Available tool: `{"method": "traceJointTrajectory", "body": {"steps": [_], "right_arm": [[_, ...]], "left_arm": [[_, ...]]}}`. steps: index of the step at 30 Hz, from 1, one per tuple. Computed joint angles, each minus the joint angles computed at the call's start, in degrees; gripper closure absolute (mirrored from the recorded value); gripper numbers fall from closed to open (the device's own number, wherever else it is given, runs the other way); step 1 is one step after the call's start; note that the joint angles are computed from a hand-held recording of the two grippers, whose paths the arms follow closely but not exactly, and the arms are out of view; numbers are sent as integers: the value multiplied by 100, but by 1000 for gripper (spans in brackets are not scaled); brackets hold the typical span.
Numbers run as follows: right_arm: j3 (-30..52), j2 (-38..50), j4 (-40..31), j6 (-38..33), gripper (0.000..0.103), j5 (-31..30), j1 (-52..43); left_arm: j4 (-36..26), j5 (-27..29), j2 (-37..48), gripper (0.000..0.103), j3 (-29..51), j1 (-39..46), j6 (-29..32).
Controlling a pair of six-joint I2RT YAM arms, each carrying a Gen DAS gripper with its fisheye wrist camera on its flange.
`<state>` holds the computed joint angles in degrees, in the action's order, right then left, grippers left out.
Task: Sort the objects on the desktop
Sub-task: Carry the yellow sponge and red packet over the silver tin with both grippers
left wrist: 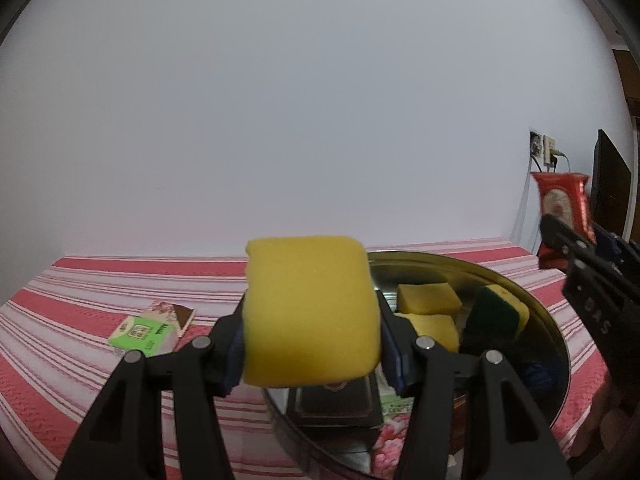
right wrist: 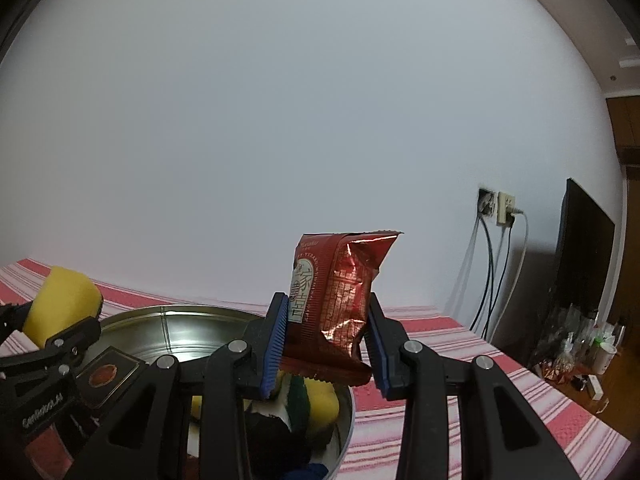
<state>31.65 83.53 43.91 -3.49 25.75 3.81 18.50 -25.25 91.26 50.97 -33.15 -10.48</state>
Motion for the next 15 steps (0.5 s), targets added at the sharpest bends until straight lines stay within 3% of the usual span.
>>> {"method": "traceJointTrajectory", "body": {"steps": [8, 15], "right_arm": [[407, 71, -603, 168, 63, -758, -389], [1048, 338, -1354, -108, 63, -1397, -536]], "left_arm": [[-200, 148, 230, 48, 307, -96, -35], [-507, 233, 464, 48, 651, -222, 117]]}}
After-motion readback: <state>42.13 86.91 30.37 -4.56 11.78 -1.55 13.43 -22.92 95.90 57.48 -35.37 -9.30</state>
